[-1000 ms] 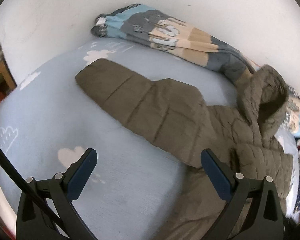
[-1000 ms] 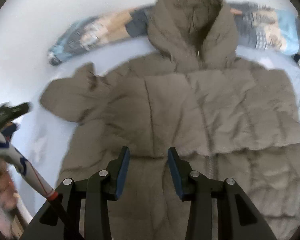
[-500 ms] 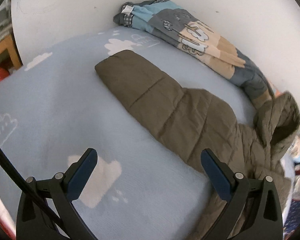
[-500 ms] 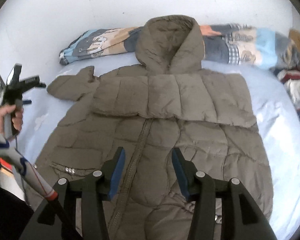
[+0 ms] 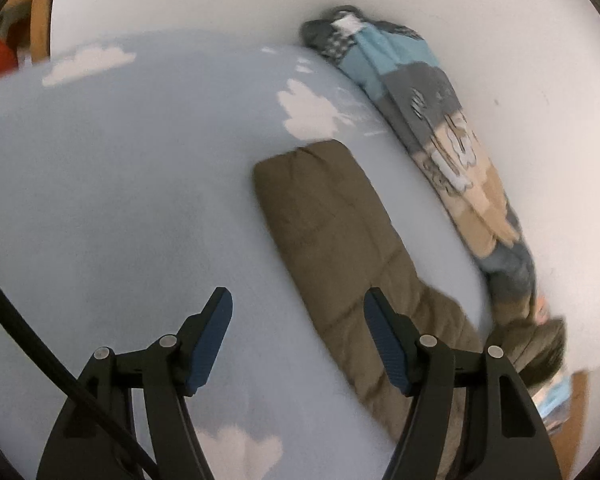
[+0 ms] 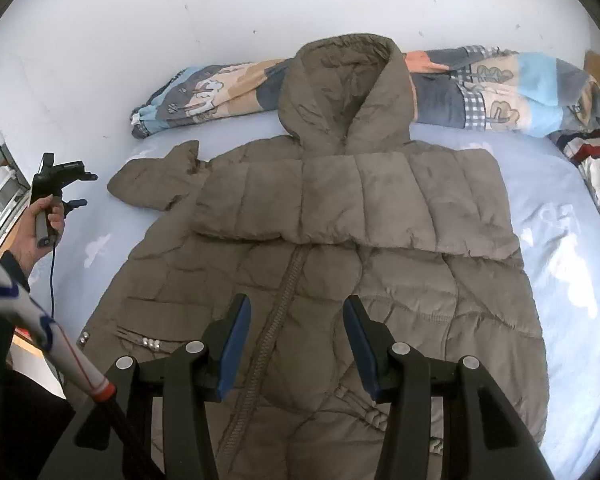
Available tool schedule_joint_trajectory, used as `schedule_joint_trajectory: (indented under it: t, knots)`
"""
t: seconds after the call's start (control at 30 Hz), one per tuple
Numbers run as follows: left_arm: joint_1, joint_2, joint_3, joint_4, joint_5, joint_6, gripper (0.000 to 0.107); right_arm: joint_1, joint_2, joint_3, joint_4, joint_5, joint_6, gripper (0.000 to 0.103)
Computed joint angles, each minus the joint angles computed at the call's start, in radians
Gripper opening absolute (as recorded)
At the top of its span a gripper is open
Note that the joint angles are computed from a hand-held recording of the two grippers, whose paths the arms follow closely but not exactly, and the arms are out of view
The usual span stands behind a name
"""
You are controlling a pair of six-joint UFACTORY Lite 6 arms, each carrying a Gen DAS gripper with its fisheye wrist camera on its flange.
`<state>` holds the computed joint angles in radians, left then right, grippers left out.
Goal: Fold large clothes
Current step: 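Reach the left tool to the other sleeve cuff and grasp it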
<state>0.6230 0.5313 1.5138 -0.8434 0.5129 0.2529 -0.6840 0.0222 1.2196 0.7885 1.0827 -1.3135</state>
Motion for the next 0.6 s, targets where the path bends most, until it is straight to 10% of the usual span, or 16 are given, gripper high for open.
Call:
schedule_joint_trajectory:
  t: [0.33, 0.5, 0.57, 0.6]
  knots:
    - [0.051, 0.345, 0.301, -0.369, 0.082, 0.253, 0.066, 0.043, 0.068, -0.009, -0.043, -0.083, 0.046, 0.052]
    - [0.020, 0.536, 0.586, -0.204, 0.076, 0.061, 0.066, 0.049, 0.097, -0.003, -0.044, -0.094, 0.055, 0.052]
    - [-0.004, 0.508, 0.557, -0.148, 0.008, 0.023, 0.053, 0.050, 0.101, -0.003, -0.045, -0.104, 0.057, 0.052]
    - [-0.020, 0.486, 0.534, -0.080, -0.034, -0.023, 0.022, 0.049, 0.104, -0.002, -0.044, -0.107, 0.060, 0.052]
